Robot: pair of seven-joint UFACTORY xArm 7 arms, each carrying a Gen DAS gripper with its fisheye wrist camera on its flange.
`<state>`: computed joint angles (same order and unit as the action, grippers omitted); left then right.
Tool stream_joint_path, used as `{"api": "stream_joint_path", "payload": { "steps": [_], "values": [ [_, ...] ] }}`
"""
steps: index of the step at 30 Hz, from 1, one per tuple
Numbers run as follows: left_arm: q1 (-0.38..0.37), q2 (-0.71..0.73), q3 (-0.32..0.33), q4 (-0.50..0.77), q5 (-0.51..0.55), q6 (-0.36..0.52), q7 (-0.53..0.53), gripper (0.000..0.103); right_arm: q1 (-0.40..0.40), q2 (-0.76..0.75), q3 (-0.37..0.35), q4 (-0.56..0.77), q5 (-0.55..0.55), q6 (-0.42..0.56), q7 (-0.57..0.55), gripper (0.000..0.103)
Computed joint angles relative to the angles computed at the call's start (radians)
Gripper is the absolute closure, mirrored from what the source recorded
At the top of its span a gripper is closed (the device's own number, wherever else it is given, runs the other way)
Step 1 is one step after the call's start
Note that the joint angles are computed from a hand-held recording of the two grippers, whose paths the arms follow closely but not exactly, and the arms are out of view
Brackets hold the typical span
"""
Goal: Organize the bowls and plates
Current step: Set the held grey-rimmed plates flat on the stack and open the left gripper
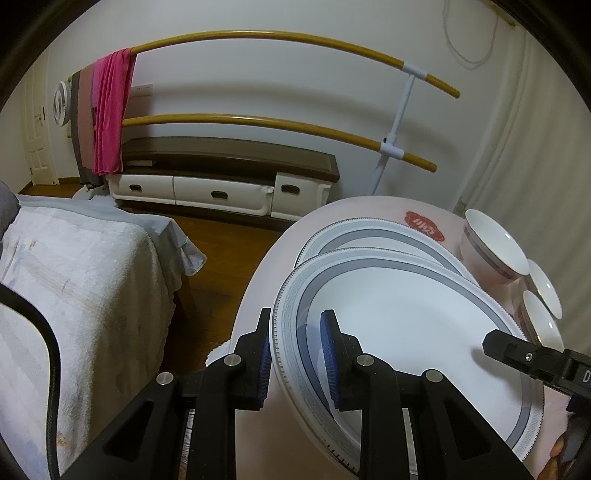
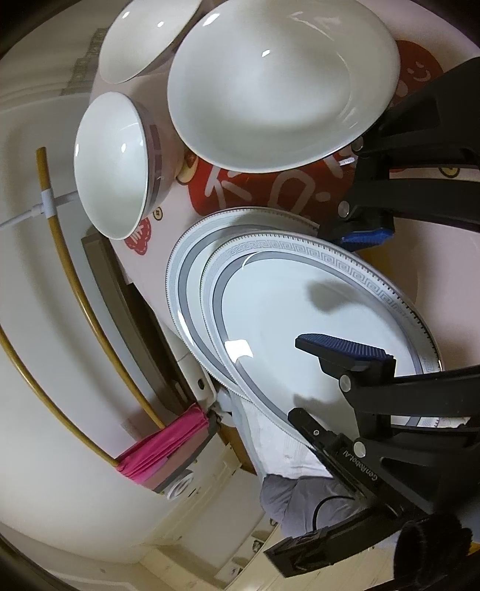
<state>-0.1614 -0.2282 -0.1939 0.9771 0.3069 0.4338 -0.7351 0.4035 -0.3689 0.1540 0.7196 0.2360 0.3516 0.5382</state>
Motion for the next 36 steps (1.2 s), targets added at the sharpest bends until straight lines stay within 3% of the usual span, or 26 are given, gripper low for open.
{"api": "stream_joint_path", "payload": {
  "steps": [10,15,36],
  "values": [
    [0.000,-0.001,-0.005,0.005,0.012,0.013,-0.017,0.082,0.005,-0.007,-0.008,0.010,0.017,0.031,-0.011,0.054],
    [-0.003,-0.002,-0.003,0.003,0.009,0.011,-0.018,0.082,-0.027,0.005,0.030,0.037,-0.045,0.064,0.033,0.052],
    [0.000,-0.028,-0.006,-0.022,-0.021,-0.003,0.006,0.083,-0.024,-0.055,0.038,0.023,-0.096,0.148,0.079,0.051]
  ]
}}
